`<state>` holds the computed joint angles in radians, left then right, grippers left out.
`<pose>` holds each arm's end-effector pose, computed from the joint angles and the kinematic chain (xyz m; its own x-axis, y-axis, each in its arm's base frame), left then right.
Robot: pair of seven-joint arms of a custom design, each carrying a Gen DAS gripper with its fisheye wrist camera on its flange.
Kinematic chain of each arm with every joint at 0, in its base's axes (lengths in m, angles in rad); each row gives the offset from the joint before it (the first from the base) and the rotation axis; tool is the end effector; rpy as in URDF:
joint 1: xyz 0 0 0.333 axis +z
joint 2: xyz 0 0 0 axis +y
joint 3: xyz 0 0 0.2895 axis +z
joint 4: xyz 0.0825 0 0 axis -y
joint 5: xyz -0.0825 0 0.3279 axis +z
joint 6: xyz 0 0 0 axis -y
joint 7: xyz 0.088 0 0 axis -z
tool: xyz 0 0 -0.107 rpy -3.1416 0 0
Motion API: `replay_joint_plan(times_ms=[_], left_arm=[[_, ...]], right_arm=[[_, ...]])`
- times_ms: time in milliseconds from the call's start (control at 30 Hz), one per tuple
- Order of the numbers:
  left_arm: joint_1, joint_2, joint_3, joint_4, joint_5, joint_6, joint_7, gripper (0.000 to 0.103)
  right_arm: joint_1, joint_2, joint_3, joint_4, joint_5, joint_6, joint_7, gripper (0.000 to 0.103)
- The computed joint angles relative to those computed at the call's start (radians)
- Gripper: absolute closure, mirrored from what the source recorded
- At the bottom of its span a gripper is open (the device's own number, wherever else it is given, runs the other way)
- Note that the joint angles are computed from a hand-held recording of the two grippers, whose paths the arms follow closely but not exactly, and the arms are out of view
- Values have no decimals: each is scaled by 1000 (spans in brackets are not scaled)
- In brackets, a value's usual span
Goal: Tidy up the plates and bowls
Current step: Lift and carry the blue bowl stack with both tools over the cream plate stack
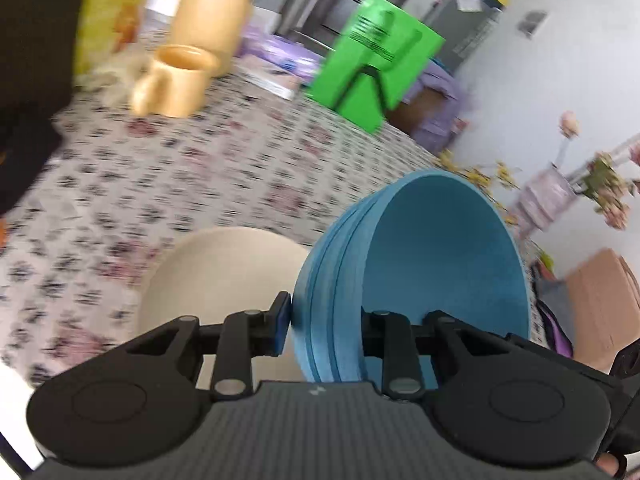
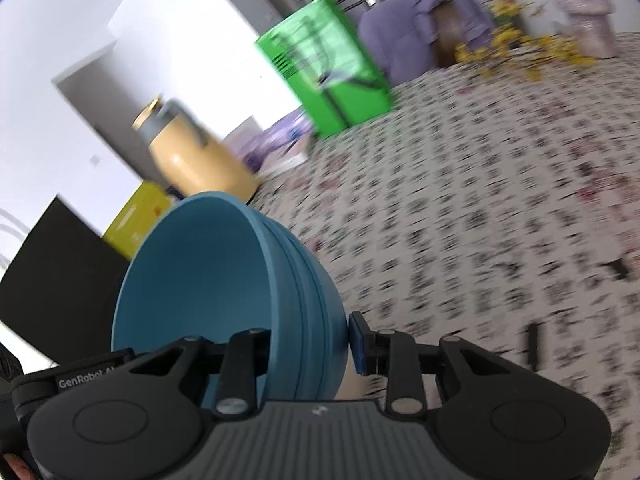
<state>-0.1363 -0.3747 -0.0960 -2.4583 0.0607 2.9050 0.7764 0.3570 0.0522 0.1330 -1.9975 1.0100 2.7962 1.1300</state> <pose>0.4221 -0.1079 0.5341 0.2839 -0.8429 0.4571 -0.6319 -0.5230 -0.5720 0.5077 0.2246 0.5018 0.2732 -0.7804 -0.5625 -0.8047 0.1350 -0.5781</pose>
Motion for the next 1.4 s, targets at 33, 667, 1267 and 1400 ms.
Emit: replay_joint_plan(times_ms=[33, 667, 1267, 1400], left_arm=[[8, -18, 4, -15, 3, -7, -3, 75], [-28, -96, 104, -123, -124, -34, 89, 75], [-100, -31, 178, -93, -306, 10, 245, 67], [-100, -23, 174, -97, -333, 44, 277, 60]], right_arm=[[7, 10, 6, 13, -8, -7, 8, 75], [45, 76, 31, 57, -192, -52, 210, 74], [25, 128, 44, 108, -229, -60, 254, 63], [31, 132, 49, 108, -225, -38, 244, 54]])
